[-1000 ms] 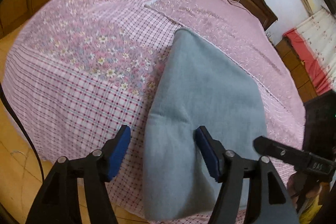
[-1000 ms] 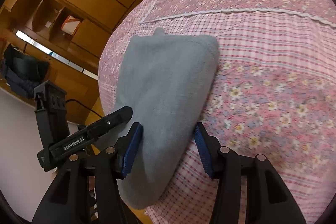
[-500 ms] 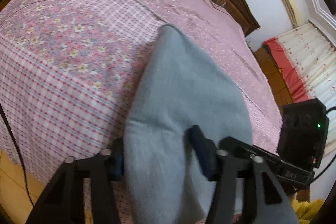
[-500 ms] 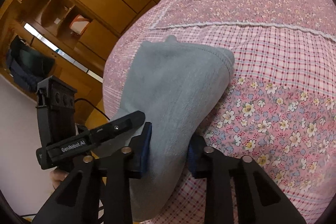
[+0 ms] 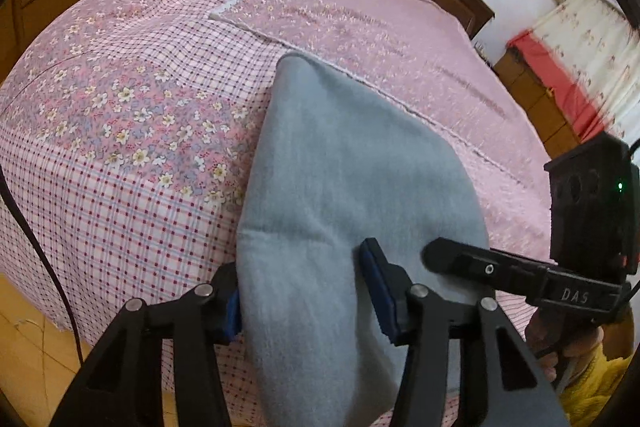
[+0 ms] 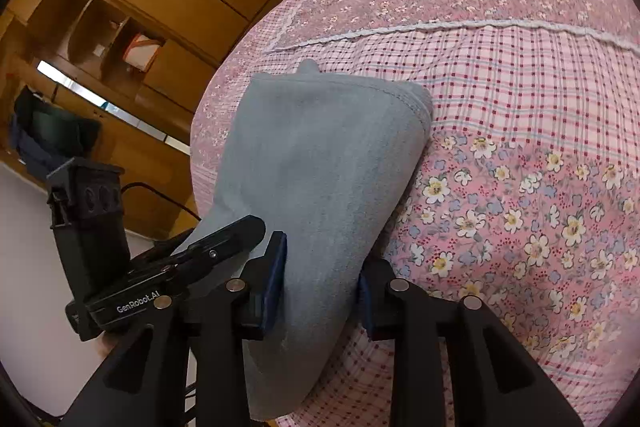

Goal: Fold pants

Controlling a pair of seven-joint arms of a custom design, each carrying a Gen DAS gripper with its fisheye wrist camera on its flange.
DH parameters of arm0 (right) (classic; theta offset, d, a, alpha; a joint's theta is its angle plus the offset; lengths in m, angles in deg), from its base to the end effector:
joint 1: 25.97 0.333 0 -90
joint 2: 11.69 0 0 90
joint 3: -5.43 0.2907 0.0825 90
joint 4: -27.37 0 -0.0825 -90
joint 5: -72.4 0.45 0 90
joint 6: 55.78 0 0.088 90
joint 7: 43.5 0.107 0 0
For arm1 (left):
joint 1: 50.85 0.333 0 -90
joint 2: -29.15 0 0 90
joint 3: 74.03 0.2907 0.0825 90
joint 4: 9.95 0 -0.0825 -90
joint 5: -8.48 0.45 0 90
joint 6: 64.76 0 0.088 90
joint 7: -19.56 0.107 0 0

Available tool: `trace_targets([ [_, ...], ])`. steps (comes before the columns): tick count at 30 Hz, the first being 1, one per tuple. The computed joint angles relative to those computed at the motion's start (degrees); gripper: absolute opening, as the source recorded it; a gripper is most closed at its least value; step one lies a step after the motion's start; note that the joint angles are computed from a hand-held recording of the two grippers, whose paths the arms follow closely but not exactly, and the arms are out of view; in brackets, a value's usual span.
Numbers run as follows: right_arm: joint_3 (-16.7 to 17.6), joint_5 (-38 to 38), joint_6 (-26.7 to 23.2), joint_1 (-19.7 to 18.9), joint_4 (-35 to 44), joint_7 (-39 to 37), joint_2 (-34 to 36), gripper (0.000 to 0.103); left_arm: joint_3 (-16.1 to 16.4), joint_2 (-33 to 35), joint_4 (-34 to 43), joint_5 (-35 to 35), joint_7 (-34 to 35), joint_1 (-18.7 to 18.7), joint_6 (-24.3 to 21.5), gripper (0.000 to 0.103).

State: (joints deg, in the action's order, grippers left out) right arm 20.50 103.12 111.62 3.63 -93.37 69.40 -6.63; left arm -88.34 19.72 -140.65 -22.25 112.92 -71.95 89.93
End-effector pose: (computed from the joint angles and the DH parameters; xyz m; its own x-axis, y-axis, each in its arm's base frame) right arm 0.4879 0.4346 0.3915 0.0306 -0.7903 -0.6120 -0.9173 0.2210 -0.3313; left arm 0.4911 -0.3301 0.4230 -0.3385 -0.8640 0.3728 -0.8674 0.1330 -0.4794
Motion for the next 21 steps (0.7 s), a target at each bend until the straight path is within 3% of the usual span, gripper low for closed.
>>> trace_targets([
  [15, -0.25, -7.84, 0.43, 0.37, 0.69, 5.22, 1.27, 0.036, 0.92, -1.12, -2.43, -5.18, 2.72, -0.29, 0.14, 0.064],
  [21, 0.95, -6.02, 0.62, -0.63, 1.33, 3.33, 2.19, 0.039, 0.98, -1.51, -2.89, -5.47, 2.45, -0.28, -0.04, 0.067],
])
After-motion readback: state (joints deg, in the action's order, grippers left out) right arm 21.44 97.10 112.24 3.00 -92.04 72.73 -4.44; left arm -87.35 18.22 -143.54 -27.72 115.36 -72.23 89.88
